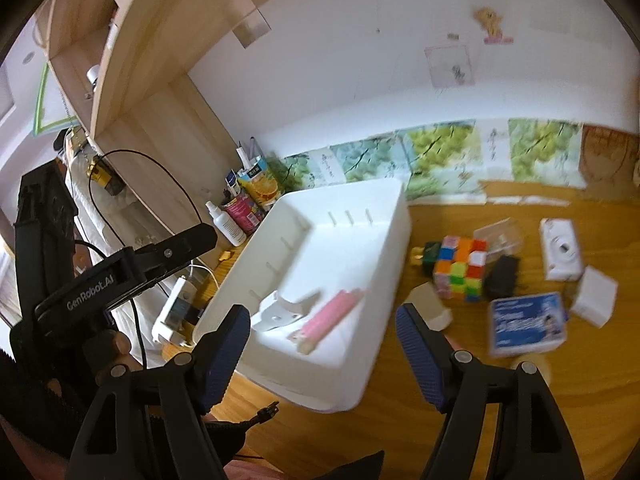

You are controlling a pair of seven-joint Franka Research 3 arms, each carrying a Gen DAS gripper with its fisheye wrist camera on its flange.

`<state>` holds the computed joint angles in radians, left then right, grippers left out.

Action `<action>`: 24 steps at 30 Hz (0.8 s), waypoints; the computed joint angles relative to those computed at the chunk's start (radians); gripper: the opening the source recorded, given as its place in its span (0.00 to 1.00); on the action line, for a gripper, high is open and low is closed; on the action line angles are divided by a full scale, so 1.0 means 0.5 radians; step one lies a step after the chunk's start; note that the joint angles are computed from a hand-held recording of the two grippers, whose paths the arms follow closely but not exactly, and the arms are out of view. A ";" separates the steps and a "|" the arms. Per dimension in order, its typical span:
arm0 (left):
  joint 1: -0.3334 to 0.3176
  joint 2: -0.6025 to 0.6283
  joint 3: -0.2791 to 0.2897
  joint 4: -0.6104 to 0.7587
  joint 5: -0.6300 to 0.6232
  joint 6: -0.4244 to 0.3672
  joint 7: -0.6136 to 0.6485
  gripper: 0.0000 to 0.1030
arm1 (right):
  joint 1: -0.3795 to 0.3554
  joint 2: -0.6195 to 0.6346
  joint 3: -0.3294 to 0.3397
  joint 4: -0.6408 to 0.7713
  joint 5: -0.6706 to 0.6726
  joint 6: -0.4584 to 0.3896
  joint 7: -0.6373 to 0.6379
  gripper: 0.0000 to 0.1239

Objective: Organize rigid objects
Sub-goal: 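Lift both open tools away from the tray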

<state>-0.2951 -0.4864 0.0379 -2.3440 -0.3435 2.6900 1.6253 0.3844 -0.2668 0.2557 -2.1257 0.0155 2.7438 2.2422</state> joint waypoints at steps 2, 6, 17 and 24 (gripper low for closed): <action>0.021 -0.012 -0.058 -0.017 0.025 0.017 -0.083 0.78 | 0.013 -0.049 -0.031 -0.043 0.024 0.001 -0.070 0.62; 0.061 -0.031 -0.169 -0.047 0.138 0.063 -0.305 0.78 | 0.020 -0.152 -0.078 -0.133 0.095 -0.002 -0.230 0.65; -0.001 -0.002 -0.329 -0.076 0.392 0.111 -0.862 0.78 | -0.011 -0.409 -0.196 -0.353 0.299 -0.056 -0.731 0.65; -0.053 0.090 -0.415 -0.028 0.513 0.082 -1.151 0.78 | -0.108 -0.585 -0.245 -0.520 0.343 -0.071 -1.009 0.65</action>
<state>-0.3216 -0.4414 -0.1698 -2.3582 -0.0868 2.7309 1.0500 0.3305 -0.5594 0.1333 -2.3856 0.1869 2.7082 1.7378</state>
